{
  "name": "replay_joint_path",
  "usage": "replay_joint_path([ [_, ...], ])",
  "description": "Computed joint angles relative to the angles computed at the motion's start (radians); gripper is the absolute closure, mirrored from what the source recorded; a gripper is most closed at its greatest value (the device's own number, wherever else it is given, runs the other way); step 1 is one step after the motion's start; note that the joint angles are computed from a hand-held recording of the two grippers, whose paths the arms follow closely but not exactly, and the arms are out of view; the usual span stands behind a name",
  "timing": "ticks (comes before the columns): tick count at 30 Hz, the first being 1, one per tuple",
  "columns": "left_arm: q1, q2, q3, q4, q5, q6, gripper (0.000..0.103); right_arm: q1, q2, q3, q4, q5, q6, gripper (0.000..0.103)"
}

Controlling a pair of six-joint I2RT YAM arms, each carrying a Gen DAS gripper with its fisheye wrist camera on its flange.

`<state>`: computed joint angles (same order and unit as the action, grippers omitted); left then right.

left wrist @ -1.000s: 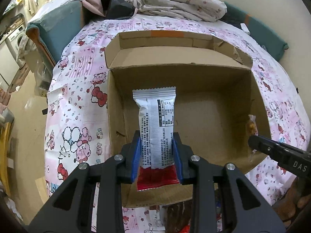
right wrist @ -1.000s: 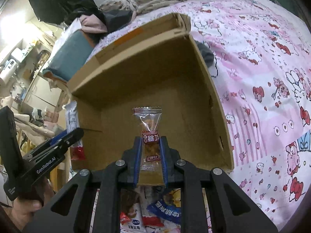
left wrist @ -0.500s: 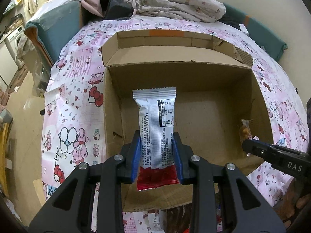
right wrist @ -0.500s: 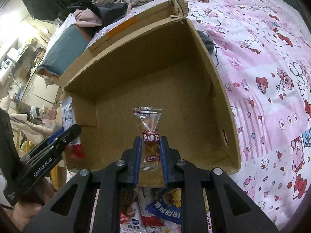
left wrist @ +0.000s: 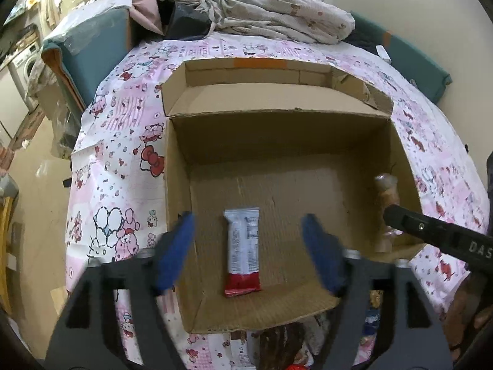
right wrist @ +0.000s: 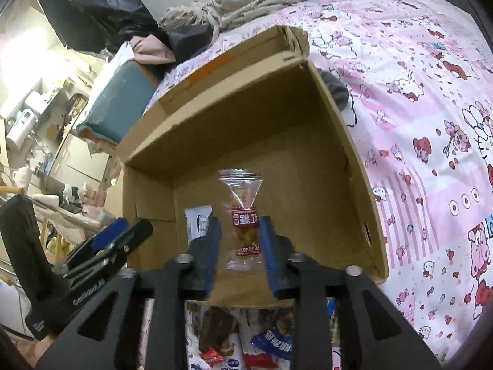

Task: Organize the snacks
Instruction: 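Carry both snacks over the box and open both grippers to drop them, then move both grippers back toward the snack pile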

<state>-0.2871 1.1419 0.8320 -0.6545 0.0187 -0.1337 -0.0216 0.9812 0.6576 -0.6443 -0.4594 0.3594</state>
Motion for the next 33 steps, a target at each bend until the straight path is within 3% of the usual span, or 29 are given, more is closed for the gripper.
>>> replay_joint_path([
  [1,0.008,-0.005,0.001,-0.002,0.011,-0.004,0.016,-0.009,-0.009,-0.002,0.001,-0.005,0.002,0.019],
  [2,0.012,-0.011,0.003,-0.004,0.013,-0.009,0.014,-0.015,-0.023,-0.008,0.008,-0.003,0.012,0.013],
  [15,0.056,-0.068,-0.016,-0.009,0.018,0.002,0.014,0.009,-0.068,0.009,-0.008,0.063,0.008,0.012],
  [22,0.125,-0.122,-0.004,-0.075,0.067,0.022,0.014,0.149,-0.212,0.034,-0.099,0.308,0.039,0.012],
  [29,0.184,-0.203,-0.013,-0.159,0.098,0.052,0.014,0.249,-0.347,0.067,-0.227,0.424,0.067,0.012],
  [33,0.222,-0.250,-0.023,-0.207,0.118,0.067,0.014,0.208,-0.373,0.063,-0.286,0.340,0.071,0.012],
])
